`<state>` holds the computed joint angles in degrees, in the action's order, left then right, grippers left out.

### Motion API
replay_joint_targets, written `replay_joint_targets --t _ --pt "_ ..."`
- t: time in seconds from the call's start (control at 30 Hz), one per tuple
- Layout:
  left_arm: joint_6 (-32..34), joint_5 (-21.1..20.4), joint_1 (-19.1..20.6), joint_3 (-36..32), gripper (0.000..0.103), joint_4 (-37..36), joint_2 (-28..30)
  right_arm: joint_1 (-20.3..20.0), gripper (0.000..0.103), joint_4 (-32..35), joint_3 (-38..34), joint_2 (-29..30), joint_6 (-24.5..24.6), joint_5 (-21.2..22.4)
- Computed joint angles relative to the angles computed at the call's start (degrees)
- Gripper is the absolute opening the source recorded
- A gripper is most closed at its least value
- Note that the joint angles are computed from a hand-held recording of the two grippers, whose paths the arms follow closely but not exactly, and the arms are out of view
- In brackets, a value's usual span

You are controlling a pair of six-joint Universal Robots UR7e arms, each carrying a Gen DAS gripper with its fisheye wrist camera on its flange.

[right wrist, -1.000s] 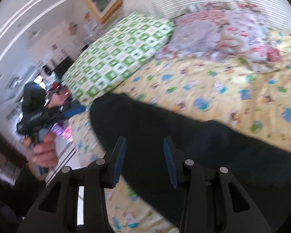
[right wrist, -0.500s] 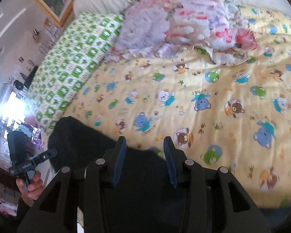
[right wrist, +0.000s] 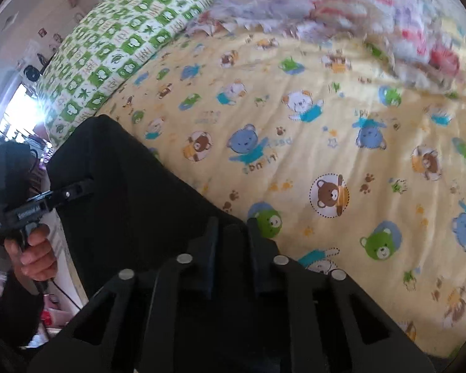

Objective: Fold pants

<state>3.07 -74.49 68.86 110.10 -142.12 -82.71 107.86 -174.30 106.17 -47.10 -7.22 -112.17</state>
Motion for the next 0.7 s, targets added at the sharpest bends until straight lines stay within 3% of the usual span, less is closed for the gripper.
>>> replay_joint_targets --t 0.23,0.37,0.5,0.57,0.63,0.7 --pt "4.37 1.27 -3.14 1.06 0.021 -5.62 -5.09 3.36 0.014 -11.85 0.41 -0.05 -1.63 -1.50" --pt "6.56 2.77 -2.02 -0.79 0.021 -6.59 -3.68 4.07 0.012 -16.40 -3.50 3.06 -2.32 -1.35" --pt "6.62 3.87 1.55 -3.38 0.022 -3.55 0.05 2.22 0.010 -18.66 -7.71 7.79 -0.67 1.66" --pt "6.59 5.37 2.54 -3.62 0.025 -2.14 0.90 1.11 0.010 -18.79 -8.50 9.15 -0.09 3.75" --pt "6.96 5.16 3.04 -3.02 0.035 -1.94 0.28 1.18 0.011 -17.85 -9.37 10.33 1.88 0.54" --pt "7.60 6.36 2.49 -1.83 0.042 -2.92 -1.23 0.43 0.013 -19.11 -7.55 9.64 3.74 1.06"
